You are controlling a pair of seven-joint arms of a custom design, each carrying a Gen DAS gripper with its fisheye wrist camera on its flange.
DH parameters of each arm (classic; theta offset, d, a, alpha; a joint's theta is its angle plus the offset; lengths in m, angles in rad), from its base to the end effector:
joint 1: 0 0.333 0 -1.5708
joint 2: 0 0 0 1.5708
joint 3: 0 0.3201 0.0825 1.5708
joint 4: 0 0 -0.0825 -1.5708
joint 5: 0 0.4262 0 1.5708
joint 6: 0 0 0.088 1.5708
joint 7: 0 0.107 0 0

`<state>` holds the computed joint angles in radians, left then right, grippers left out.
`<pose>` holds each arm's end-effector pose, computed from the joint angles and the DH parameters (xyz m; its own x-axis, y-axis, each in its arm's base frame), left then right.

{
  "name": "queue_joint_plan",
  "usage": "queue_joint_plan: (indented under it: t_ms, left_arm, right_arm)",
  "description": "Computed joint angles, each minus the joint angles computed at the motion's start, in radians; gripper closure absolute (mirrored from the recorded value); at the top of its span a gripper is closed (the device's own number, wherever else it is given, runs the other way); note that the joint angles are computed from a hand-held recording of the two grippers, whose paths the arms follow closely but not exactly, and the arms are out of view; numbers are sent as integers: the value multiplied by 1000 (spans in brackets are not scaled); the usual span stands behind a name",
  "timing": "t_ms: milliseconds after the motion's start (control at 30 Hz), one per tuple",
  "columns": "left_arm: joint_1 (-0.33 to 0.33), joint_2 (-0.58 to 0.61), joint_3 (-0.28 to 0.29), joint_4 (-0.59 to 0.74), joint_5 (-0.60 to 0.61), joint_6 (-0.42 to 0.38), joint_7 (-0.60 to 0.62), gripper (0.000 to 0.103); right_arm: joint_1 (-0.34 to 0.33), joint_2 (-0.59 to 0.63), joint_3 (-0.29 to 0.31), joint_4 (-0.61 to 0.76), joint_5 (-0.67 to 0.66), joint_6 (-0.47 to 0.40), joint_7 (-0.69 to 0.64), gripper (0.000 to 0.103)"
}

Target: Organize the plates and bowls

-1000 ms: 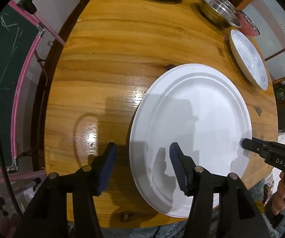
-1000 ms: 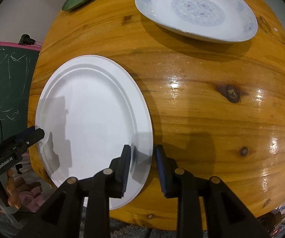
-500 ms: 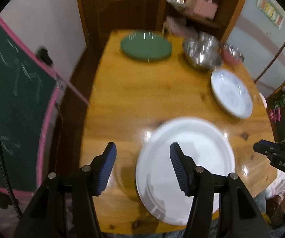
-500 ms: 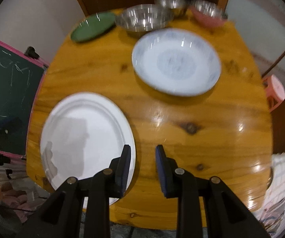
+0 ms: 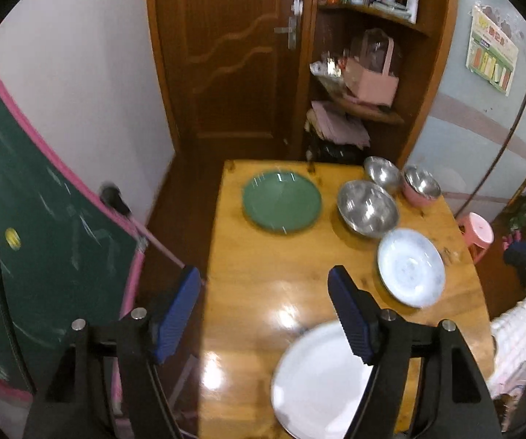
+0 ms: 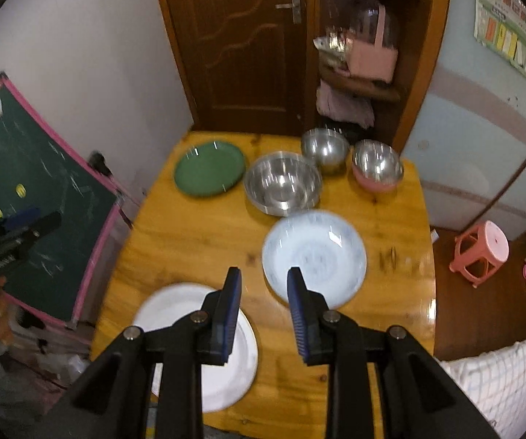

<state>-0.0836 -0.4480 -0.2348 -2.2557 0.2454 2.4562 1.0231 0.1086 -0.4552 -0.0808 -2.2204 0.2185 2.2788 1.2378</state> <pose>0.4771 -0.1737 0.5985 0.0771 -0.9970 0.0034 -0.7631 -0.0612 -0.6433 0.4970 0.0134 0.6054 0.2787 -0.9570 -0.0800 -0.8281 -0.1973 -0.5247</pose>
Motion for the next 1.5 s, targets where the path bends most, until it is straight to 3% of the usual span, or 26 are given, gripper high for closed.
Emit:
queue_joint_plan:
  t_ms: [100, 267, 433, 700, 1033, 1267, 1500]
  left_arm:
    - [28, 19, -22, 61, 66, -2, -14, 20]
    - [55, 119, -25, 202, 140, -24, -25, 19]
    - [51, 298, 10, 367, 163, -57, -29, 19]
    - [16, 615, 89, 607, 16, -116, 97, 19]
    - [37, 936, 122, 828, -159, -136, 93, 22]
    - [59, 1055, 107, 895, -255, -151, 131, 34]
    - [71, 1118, 104, 937, -301, -139, 150, 35]
  right_arm:
    - [13, 46, -12, 90, 36, -12, -12, 77]
    - [16, 160, 2, 228, 61, 6, -1, 66]
    - [27, 313, 29, 370, 82, 23, -6, 66]
    - [23, 613, 79, 648, 26, -75, 34, 66]
    - [-5, 927, 129, 903, 86, -162, 64, 66]
    - [-6, 1131, 147, 1109, 79, -239, 122, 66]
    - [12, 1336, 138, 1378, 15, -346, 173, 66]
